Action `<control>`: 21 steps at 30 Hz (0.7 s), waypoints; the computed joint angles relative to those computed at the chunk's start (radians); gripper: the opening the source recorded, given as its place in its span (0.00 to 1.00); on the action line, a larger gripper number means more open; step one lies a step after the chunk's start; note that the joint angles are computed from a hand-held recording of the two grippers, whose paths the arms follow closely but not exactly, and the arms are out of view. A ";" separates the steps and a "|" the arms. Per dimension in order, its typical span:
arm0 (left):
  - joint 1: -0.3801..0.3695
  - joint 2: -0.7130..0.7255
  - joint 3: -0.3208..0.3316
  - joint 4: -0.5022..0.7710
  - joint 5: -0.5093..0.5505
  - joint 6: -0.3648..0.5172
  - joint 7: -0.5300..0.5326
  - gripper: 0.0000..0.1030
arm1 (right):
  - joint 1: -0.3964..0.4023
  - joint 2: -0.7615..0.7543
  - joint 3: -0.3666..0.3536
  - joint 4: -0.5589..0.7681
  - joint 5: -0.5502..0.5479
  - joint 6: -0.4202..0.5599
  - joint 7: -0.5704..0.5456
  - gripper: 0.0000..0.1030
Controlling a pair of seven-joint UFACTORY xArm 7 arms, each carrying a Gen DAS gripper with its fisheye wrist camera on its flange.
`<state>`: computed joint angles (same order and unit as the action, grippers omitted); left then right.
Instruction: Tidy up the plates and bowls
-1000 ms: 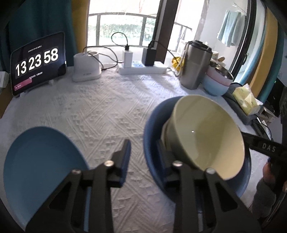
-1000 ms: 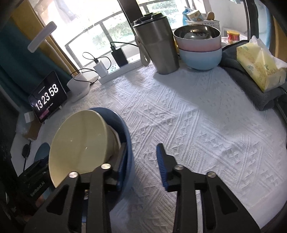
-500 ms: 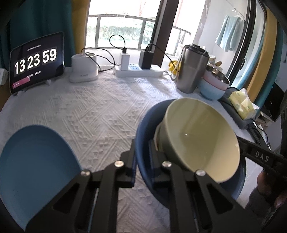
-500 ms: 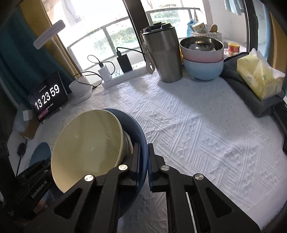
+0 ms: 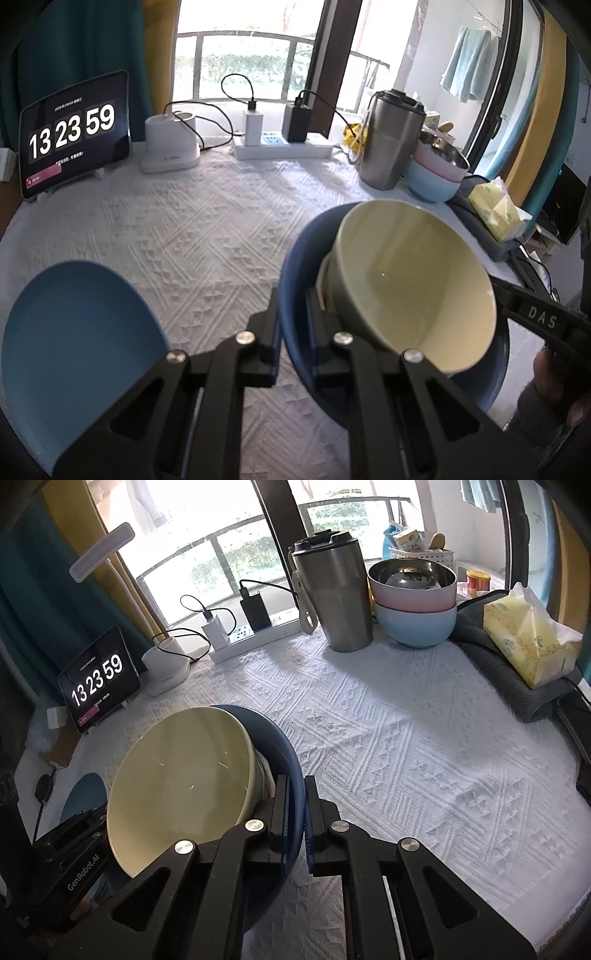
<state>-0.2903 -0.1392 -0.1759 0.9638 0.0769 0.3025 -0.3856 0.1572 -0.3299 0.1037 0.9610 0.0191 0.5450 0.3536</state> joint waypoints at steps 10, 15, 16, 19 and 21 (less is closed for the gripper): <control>0.001 -0.034 0.000 -0.016 -0.003 -0.005 0.007 0.09 | -0.002 -0.026 0.012 0.001 -0.020 0.008 0.018 0.09; 0.004 -0.055 -0.001 -0.027 -0.007 -0.004 0.013 0.09 | 0.000 -0.038 0.017 0.001 -0.025 0.014 0.028 0.09; 0.004 -0.061 0.000 -0.031 -0.011 -0.006 0.016 0.09 | 0.000 -0.040 0.019 0.003 -0.027 0.016 0.030 0.09; 0.005 -0.074 0.001 -0.037 -0.015 -0.007 0.019 0.09 | -0.001 -0.048 0.026 0.004 -0.037 0.019 0.039 0.09; 0.007 -0.082 0.001 -0.041 -0.018 -0.007 0.020 0.09 | 0.000 -0.049 0.029 0.008 -0.042 0.020 0.044 0.09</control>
<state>-0.2831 -0.2214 -0.1754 0.9230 0.0585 0.2950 -0.3652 0.1575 -0.3785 0.1326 0.9689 -0.0227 0.5653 0.3979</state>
